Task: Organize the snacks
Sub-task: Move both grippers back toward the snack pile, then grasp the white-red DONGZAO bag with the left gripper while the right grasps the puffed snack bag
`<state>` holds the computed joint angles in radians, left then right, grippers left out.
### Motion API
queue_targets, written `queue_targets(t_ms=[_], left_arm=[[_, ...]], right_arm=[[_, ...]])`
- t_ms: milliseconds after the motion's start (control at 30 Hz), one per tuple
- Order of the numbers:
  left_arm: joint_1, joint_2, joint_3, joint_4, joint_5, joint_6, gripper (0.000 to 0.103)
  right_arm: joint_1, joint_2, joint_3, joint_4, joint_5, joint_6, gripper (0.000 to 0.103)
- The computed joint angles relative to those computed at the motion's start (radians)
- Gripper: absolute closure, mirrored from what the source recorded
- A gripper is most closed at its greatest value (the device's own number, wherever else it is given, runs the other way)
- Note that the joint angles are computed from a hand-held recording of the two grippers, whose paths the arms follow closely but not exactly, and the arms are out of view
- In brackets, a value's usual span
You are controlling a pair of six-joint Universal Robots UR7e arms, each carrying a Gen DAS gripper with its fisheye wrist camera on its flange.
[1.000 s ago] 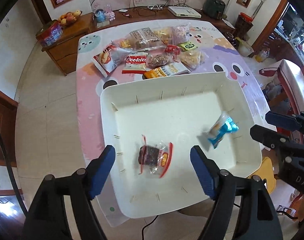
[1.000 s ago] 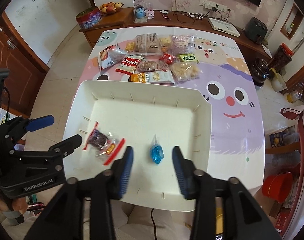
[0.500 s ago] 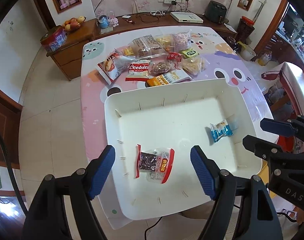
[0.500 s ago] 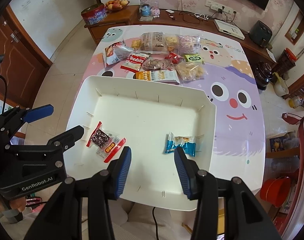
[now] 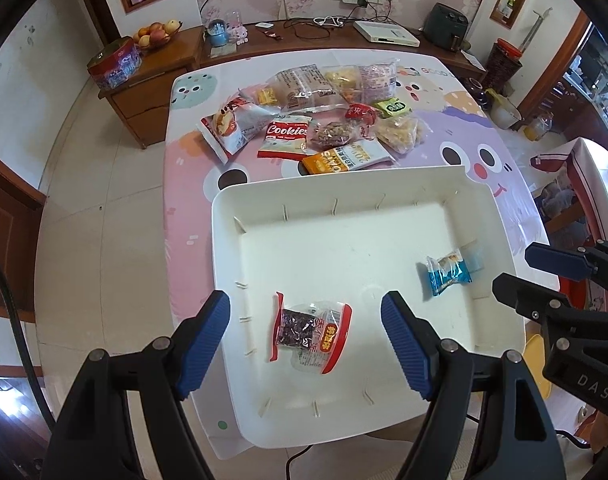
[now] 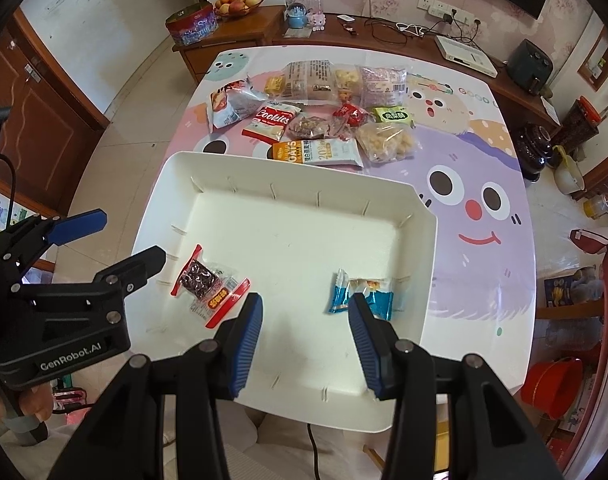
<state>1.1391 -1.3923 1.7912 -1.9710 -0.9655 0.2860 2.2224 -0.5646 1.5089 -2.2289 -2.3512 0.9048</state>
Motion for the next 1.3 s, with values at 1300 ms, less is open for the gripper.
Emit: queue_targets(t_ms=[1300], left_arm=[[0.097, 0.720, -0.661, -0.224, 0.232, 0.483, 0.022]], right_arm=[[-0.479, -0.069, -0.007, -0.354, 0.293, 0.047, 0.058]])
